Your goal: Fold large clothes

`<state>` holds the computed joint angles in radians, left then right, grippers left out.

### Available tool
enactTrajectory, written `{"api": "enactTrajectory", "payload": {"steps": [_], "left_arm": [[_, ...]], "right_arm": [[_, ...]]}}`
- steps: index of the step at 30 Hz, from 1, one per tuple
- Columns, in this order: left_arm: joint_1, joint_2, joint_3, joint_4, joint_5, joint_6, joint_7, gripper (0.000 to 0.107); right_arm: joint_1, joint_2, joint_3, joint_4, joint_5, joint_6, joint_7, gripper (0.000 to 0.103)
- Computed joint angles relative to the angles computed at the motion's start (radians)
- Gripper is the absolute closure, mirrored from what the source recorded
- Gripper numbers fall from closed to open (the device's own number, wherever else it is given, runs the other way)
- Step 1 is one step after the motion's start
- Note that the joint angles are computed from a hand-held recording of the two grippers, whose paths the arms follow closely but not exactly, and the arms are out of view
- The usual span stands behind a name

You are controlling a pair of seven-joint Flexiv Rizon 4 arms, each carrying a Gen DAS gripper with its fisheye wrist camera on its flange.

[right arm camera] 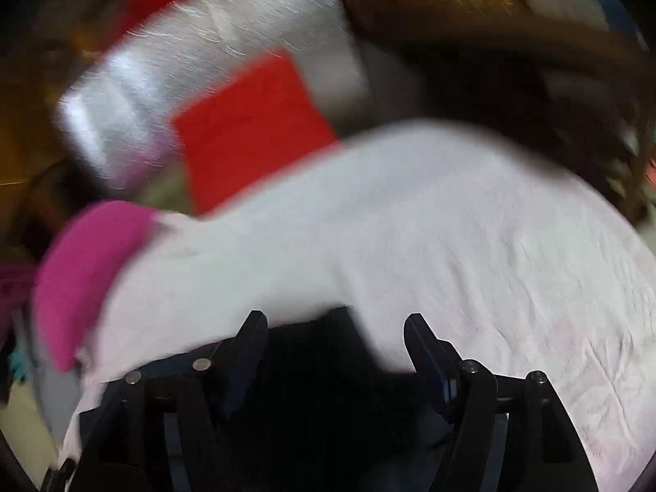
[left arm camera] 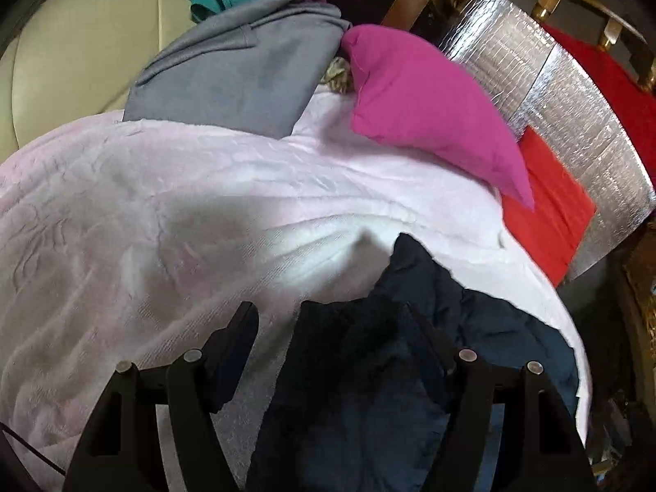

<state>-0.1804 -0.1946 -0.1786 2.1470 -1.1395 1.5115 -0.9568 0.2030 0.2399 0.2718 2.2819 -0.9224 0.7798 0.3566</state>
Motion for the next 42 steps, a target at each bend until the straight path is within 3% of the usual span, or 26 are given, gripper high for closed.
{"api": "enactTrajectory", "payload": {"steps": [1, 2, 5, 8, 11, 13, 15, 19, 22, 24, 28, 32, 34, 38, 42], "left_arm": [[-0.002, 0.007, -0.006, 0.003, -0.012, 0.012, 0.021, 0.034], [-0.006, 0.011, -0.008, 0.006, -0.017, 0.022, 0.033, 0.034], [-0.016, 0.019, 0.003, 0.011, 0.024, 0.035, 0.038, 0.034], [-0.013, 0.021, 0.030, 0.014, 0.124, 0.015, -0.024, 0.034], [-0.002, 0.017, 0.084, 0.006, 0.301, -0.041, -0.165, 0.034], [0.023, 0.017, 0.087, 0.003, 0.346, -0.067, -0.210, 0.034], [0.042, 0.017, 0.094, -0.001, 0.391, -0.093, -0.250, 0.034], [0.071, 0.017, 0.107, -0.010, 0.462, -0.143, -0.317, 0.034], [0.083, 0.029, 0.105, 0.000, 0.479, -0.158, -0.334, 0.034], [0.085, 0.037, 0.107, 0.007, 0.498, -0.162, -0.335, 0.034], [0.092, 0.046, 0.103, 0.015, 0.487, -0.162, -0.313, 0.034], [0.097, 0.044, 0.111, 0.004, 0.506, -0.207, -0.301, 0.034], [0.097, 0.044, 0.111, -0.001, 0.514, -0.222, -0.292, 0.034], [0.096, 0.049, 0.095, 0.000, 0.477, -0.237, -0.218, 0.034], [0.075, 0.069, 0.074, 0.019, 0.398, -0.217, -0.100, 0.034]], "right_arm": [[0.018, -0.033, -0.005, -0.032, -0.011, 0.047, -0.064, 0.035], [0.035, -0.075, -0.009, -0.070, -0.019, 0.075, -0.116, 0.047], [0.089, -0.193, -0.021, -0.170, 0.009, 0.119, -0.237, 0.059], [0.136, -0.332, -0.055, -0.272, 0.103, 0.189, -0.315, 0.063], [0.176, -0.434, -0.086, -0.337, 0.220, 0.149, -0.368, 0.062], [0.188, -0.480, -0.122, -0.341, 0.224, 0.160, -0.351, 0.063], [0.183, -0.491, -0.139, -0.342, 0.264, 0.196, -0.348, 0.063], [0.211, -0.461, -0.136, -0.365, 0.304, 0.135, -0.361, 0.061], [0.223, -0.438, -0.183, -0.326, 0.100, 0.287, -0.206, 0.060], [0.232, -0.444, -0.178, -0.352, 0.030, 0.327, -0.205, 0.060], [0.265, -0.532, -0.132, -0.488, 0.162, 0.258, -0.407, 0.060], [0.283, -0.643, -0.127, -0.594, 0.348, 0.137, -0.515, 0.060], [0.280, -0.664, -0.152, -0.570, 0.371, 0.227, -0.515, 0.060], [0.288, -0.628, -0.173, -0.532, 0.396, 0.292, -0.494, 0.060], [0.319, -0.496, -0.260, -0.352, 0.221, 0.447, -0.292, 0.057]]}}
